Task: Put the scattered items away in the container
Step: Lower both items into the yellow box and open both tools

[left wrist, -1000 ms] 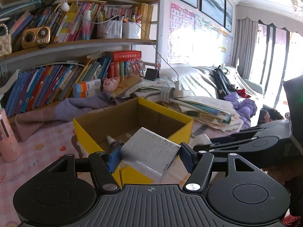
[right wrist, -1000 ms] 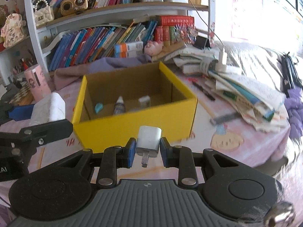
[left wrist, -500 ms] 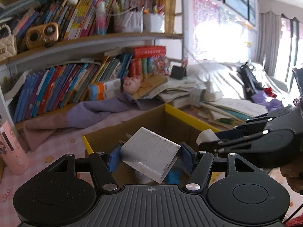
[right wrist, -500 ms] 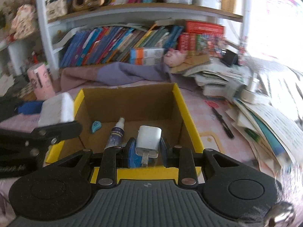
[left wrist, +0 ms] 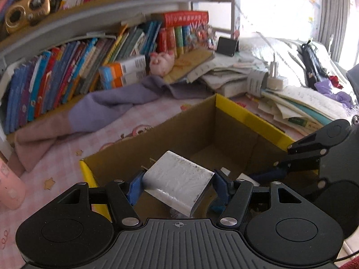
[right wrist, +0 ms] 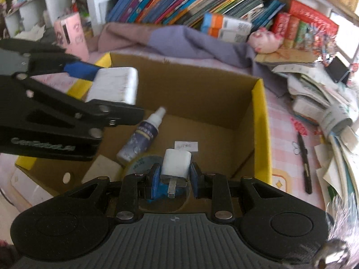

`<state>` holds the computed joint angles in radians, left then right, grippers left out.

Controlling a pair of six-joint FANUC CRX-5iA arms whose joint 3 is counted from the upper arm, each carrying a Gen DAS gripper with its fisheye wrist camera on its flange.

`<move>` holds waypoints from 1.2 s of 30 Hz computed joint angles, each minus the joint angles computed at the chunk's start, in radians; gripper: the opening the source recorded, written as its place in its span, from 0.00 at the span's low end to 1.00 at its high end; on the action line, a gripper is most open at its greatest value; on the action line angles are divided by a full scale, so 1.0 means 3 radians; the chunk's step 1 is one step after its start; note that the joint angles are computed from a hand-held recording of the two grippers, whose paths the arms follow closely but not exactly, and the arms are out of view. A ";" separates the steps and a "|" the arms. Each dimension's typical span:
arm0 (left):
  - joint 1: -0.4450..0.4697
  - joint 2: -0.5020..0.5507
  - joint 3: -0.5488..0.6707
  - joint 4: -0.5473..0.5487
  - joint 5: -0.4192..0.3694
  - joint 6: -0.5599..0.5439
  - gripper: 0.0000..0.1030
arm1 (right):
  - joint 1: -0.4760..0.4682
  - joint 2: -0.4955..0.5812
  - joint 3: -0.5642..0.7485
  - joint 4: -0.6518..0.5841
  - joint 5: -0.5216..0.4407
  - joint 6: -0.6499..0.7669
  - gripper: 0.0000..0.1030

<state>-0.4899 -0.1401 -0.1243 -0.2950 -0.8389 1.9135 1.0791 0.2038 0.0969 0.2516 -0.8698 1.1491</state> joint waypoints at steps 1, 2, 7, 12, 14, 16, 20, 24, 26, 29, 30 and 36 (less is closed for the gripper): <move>0.0003 0.0035 0.0021 0.0012 -0.0025 0.0006 0.63 | -0.0018 0.0026 0.0042 -0.0068 -0.0027 0.0074 0.25; 0.0010 0.0066 0.0036 0.0034 -0.0046 0.0002 0.63 | -0.0034 0.0052 0.0082 -0.0127 -0.0056 0.0148 0.25; 0.0101 0.0163 0.0053 0.0252 -0.0096 -0.0148 0.63 | -0.0120 0.0157 0.0267 -0.0394 -0.0183 0.0468 0.25; 0.0121 0.0221 0.0107 0.0304 -0.0196 -0.0167 0.63 | -0.0163 0.0240 0.0417 -0.0570 -0.0325 0.0698 0.25; 0.0113 0.0229 0.0115 0.0304 -0.0221 -0.0180 0.63 | -0.0165 0.0256 0.0443 -0.0608 -0.0347 0.0757 0.25; 0.0101 0.0238 0.0122 0.0298 -0.0237 -0.0188 0.63 | -0.0170 0.0270 0.0463 -0.0641 -0.0364 0.0785 0.26; 0.0076 0.0215 0.0099 0.0273 -0.0206 -0.0193 0.65 | -0.0174 0.0269 0.0464 -0.0668 -0.0360 0.0802 0.26; 0.0006 0.0172 0.0115 0.0118 -0.0190 -0.0023 0.69 | -0.0175 0.0231 0.0415 -0.0666 -0.0294 0.0784 0.27; -0.0070 0.0133 0.0136 -0.0064 -0.0211 0.0150 0.72 | -0.0182 0.0197 0.0382 -0.0689 -0.0230 0.0795 0.29; -0.0203 0.0058 0.0176 -0.0369 -0.0282 0.0459 0.81 | -0.0177 0.0138 0.0307 -0.0659 -0.0113 0.0733 0.33; -0.0262 0.0016 0.0181 -0.0499 -0.0308 0.0605 0.82 | -0.0166 0.0112 0.0270 -0.0624 -0.0066 0.0688 0.35; -0.0737 -0.0245 0.0189 -0.1359 -0.0636 0.1571 0.90 | -0.0068 -0.0075 -0.0036 -0.0276 0.0323 0.0276 0.40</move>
<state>-0.7111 -0.2136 -0.0676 -0.7028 -1.0298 2.3847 1.0588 0.1812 0.0862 0.1688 -0.7729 1.2319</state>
